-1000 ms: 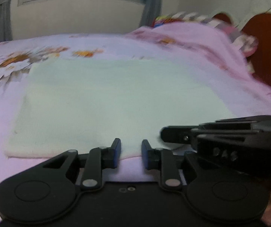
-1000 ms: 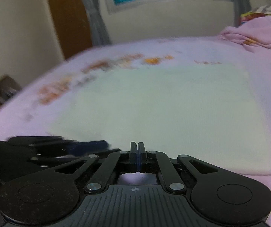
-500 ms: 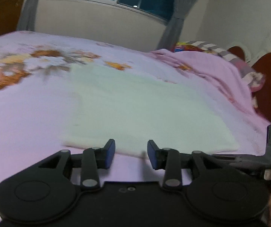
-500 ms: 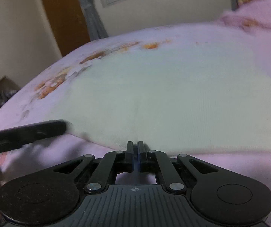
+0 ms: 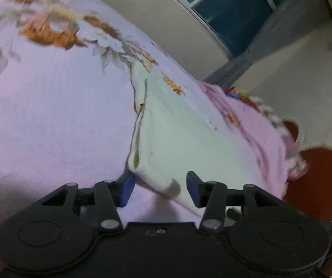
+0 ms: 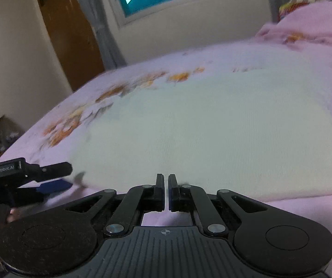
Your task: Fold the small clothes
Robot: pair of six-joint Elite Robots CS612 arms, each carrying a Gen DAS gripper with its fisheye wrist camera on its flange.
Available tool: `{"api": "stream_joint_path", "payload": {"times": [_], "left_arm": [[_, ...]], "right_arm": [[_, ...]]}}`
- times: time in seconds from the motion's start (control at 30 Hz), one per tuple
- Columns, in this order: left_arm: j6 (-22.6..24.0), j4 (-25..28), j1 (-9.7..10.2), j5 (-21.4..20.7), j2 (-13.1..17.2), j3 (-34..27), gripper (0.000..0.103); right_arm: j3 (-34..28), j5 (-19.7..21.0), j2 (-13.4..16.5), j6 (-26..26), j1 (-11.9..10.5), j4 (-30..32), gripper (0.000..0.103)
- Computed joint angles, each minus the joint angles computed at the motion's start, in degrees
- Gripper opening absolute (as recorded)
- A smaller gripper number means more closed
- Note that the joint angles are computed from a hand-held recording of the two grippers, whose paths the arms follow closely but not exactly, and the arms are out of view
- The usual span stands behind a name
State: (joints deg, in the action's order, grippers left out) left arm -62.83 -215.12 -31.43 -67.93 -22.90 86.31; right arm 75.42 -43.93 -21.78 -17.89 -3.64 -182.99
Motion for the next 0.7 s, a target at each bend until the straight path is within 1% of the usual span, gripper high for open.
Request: {"api": "stream_joint_path", "payload": {"times": [0.03,0.07,0.1,0.17,0.23,0.27,0.33,0.37,0.4,0.43,0.47,0.5,0.53,0.6,0.63,0.7], "left_arm": [[-1.1,-1.2,0.2,-0.6,0.5,-0.4,0.048],[-2.0,-2.3,0.45,-1.5,0.9,-0.9,0.047],[-2.8,-3.0,0.82,-2.4,1.4,-1.5,0.046],[-3.9,-4.3,1.6,-4.2,2.1,-2.5,0.046],[-4.3,-5.6,2.64,-7.6,3.0,-3.6,0.046],[-4.4,-5.7,3.1,-8.6,3.4,-4.2,0.042],[-3.7,-5.9,4.07,-10.6,4.1,-5.4,0.042],[-3.7,-5.3,4.61,-11.4,4.3,-6.1,0.04],[-3.2,-4.7,5.07,-12.4,4.4,-6.6,0.04],[-2.3,-4.2,5.55,-13.4,4.5,-7.1,0.04],[-1.5,-3.6,6.02,-13.9,4.4,-7.5,0.04],[-0.5,-2.8,6.68,-14.8,4.4,-8.2,0.042],[0.1,-2.6,7.08,-15.4,4.4,-8.4,0.043],[0.3,-1.4,8.44,-18.6,4.9,-9.9,0.043],[0.5,-0.8,9.18,-20.8,5.2,-10.9,0.043],[1.2,-0.4,10.1,-23.3,5.9,-12.2,0.043]], "right_arm": [[-0.1,-2.3,-0.1,-2.0,0.6,2.9,0.002],[-0.2,-2.3,0.1,-3.5,0.6,4.1,0.002],[-0.2,-2.0,0.3,-3.4,0.6,3.4,0.002],[-0.5,-0.4,0.4,-2.1,0.2,4.1,0.002],[-0.9,1.4,0.7,-0.8,-0.3,5.3,0.002],[-1.0,1.7,0.7,-0.3,-0.5,5.0,0.002],[-0.8,2.6,0.9,1.8,-0.9,1.8,0.002],[-0.6,2.3,0.7,1.7,-0.8,1.4,0.002],[-0.5,1.8,0.5,1.4,-0.7,1.7,0.002],[-0.4,2.1,0.6,1.6,-0.7,1.2,0.002],[-0.2,2.3,0.7,2.2,-0.7,-0.4,0.002],[-0.1,1.8,0.5,1.0,-0.6,-0.2,0.002],[-0.1,0.0,0.2,-1.1,-0.2,2.2,0.002],[-0.1,-1.3,0.1,-2.0,0.2,3.1,0.002],[0.3,-1.1,-0.2,-1.4,0.1,1.9,0.002],[0.4,1.9,0.2,1.2,-0.3,-1.0,0.002]]}}
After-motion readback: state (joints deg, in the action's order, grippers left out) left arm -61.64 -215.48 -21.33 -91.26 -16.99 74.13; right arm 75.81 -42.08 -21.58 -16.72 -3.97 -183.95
